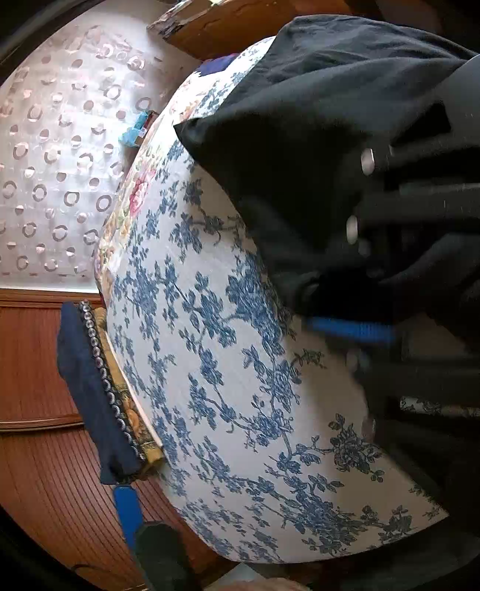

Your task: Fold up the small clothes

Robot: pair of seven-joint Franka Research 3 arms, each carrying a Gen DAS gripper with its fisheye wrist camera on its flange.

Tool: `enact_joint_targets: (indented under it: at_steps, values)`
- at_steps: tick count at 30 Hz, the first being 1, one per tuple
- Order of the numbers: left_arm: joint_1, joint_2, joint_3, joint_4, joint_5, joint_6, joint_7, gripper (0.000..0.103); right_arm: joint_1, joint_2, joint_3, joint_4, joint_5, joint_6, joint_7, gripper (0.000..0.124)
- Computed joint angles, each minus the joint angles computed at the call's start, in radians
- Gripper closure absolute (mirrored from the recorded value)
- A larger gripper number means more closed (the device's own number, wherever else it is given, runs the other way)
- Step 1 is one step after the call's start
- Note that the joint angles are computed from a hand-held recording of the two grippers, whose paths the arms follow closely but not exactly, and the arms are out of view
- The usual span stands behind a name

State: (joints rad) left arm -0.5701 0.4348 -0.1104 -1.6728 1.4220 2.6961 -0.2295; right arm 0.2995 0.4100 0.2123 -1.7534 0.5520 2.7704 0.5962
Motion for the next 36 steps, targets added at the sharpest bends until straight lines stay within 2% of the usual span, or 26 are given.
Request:
enact_joint_targets:
  at_steps: [2,6,9,14,16,18,19,21,23,26,28,32,34,36]
  values:
    - [-0.001,0.0,-0.001,0.0,0.0,0.001,0.001,0.026,-0.042,-0.007,0.029,0.016,0.069,-0.025,-0.037,0.113]
    - [-0.001,0.006,-0.002,0.007,-0.011,0.003,0.01,0.026,-0.081,-0.036,0.035,0.04,0.175,0.043,-0.084,0.113]
    - [-0.003,0.014,0.0,0.016,-0.016,0.01,0.014,0.026,-0.055,-0.01,-0.029,0.106,0.118,0.117,-0.02,0.113]
    - [-0.01,0.028,0.004,0.029,-0.036,0.019,0.038,0.026,0.027,0.128,-0.211,0.313,-0.132,0.135,0.268,0.113]
    - [-0.013,0.032,0.007,0.032,-0.042,0.021,0.043,0.026,0.076,0.2,-0.309,0.402,-0.227,0.128,0.403,0.113]
    - [-0.016,0.038,0.009,0.038,-0.049,0.027,0.052,0.026,0.127,0.288,-0.423,0.515,-0.308,0.067,0.57,0.113]
    - [-0.016,0.041,0.01,0.041,-0.056,0.028,0.06,0.026,0.136,0.329,-0.455,0.579,-0.335,0.019,0.636,0.113]
    - [-0.019,0.049,0.011,0.047,-0.068,0.032,0.076,0.026,0.123,0.381,-0.463,0.663,-0.358,-0.053,0.712,0.108]
    - [-0.022,0.057,0.014,0.054,-0.081,0.037,0.088,0.026,0.136,0.385,-0.488,0.65,-0.4,-0.025,0.781,0.096]
    - [-0.028,0.077,0.015,0.077,-0.112,0.049,0.124,0.026,0.121,0.352,-0.451,0.605,-0.422,-0.016,0.806,0.08]
    - [-0.035,0.088,0.02,0.091,-0.13,0.055,0.148,0.026,0.104,0.281,-0.413,0.492,-0.434,0.034,0.791,0.08]
    - [-0.049,0.124,0.022,0.137,-0.181,0.073,0.218,0.026,-0.018,0.084,-0.238,0.182,-0.399,0.163,0.64,0.08]
    - [-0.055,0.15,0.022,0.171,-0.223,0.084,0.271,0.026,-0.091,-0.002,-0.152,0.041,-0.34,0.215,0.552,0.08]
    - [-0.063,0.174,0.023,0.202,-0.27,0.089,0.33,0.026,-0.224,-0.08,0.005,-0.086,-0.188,0.249,0.39,0.08]
